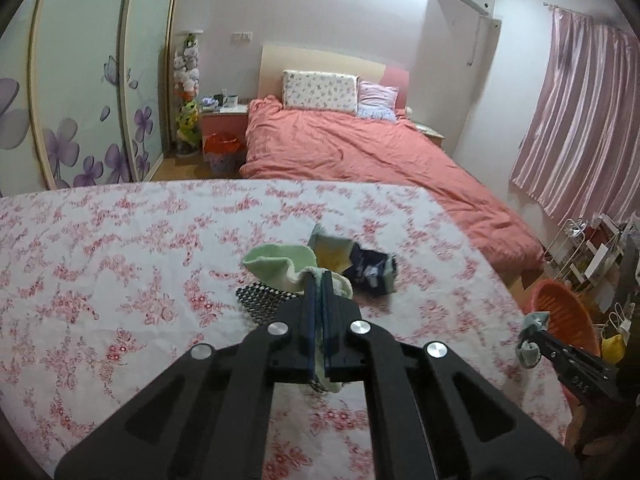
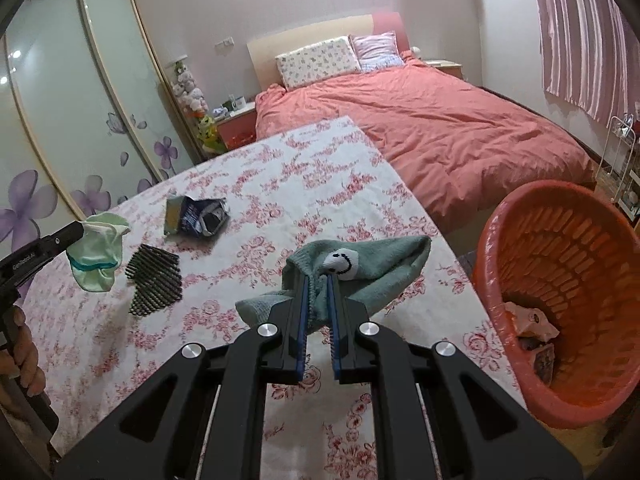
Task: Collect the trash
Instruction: 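Carry both socks over the orange basket and open both grippers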
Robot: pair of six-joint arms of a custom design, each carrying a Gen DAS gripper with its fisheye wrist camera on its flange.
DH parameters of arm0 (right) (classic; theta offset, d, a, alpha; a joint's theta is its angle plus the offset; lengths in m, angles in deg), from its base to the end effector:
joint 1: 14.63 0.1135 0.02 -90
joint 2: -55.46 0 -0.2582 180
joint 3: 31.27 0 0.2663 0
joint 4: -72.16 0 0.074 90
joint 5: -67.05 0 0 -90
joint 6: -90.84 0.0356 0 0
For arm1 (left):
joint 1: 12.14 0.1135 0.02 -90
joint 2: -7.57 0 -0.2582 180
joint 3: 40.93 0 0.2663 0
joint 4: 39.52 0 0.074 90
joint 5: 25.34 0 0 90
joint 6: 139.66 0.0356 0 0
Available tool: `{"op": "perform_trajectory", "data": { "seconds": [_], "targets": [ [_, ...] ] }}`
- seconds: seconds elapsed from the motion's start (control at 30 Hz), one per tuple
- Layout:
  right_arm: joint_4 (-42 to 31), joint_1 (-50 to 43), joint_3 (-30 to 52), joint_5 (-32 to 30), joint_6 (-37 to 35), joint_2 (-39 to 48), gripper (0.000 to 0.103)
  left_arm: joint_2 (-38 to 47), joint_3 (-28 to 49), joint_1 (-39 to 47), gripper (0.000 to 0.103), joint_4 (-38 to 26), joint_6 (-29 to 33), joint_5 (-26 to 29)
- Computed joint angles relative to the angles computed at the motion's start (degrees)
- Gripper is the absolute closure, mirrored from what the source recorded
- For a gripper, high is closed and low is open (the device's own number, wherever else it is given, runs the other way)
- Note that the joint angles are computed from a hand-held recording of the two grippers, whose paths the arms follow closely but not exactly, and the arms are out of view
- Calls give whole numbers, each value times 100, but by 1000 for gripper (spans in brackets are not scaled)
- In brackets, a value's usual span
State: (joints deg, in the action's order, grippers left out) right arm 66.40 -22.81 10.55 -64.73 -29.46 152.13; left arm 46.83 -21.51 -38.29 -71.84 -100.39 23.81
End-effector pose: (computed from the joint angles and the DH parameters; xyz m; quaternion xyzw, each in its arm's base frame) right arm 0.2535 -0.0125 0.0646 -0.2621 0.8696 0.2475 0.3374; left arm 0.1292 -0.0375 0.1068 -0.2993 0.8421 0.0697 0.4432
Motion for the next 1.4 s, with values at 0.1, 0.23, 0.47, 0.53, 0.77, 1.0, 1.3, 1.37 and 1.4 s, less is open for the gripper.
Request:
{"op": "perform_trajectory", "data": {
  "seconds": [0.1, 0.23, 0.47, 0.53, 0.77, 1.0, 1.3, 1.37, 1.4],
  "targets": [
    [-188, -209, -51, -187, -131, -268, 94, -16, 235, -546, 99, -431, -407, -355],
    [-456, -607, -127, -555, -382, -654, 94, 356, 622, -1269, 99, -805, -974, -775],
    [-459, -1338, -326, -1098, -668, -1220, 94, 1283, 1232, -2270, 99, -938, -1681, -1204],
    [-363, -1506, -378, -1206, -695, -1304, 94, 1595, 1427, -2513, 99, -838, -1754, -1284],
    [183, -2070, -361, -1445, -544, -1263, 94, 2611, 1998, -3010, 99, -34, -1524, -1371],
    [761, -2496, -112, -1477, -257, -797, 94, 3715, 2572, -3116, 99, 1307, -836, -1033],
    [1187, -2677, 424, -1272, 171, -83, 94, 5056, 3379, -3004, 99, 2513, -79, -418],
    [1241, -2720, 491, -1262, 170, 44, 94, 5316, 3551, -2935, 99, 2689, 43, -251],
    [1242, -2746, 526, -1271, 151, 106, 94, 5455, 3646, -2898, 99, 2770, 101, -167]
  ]
}}
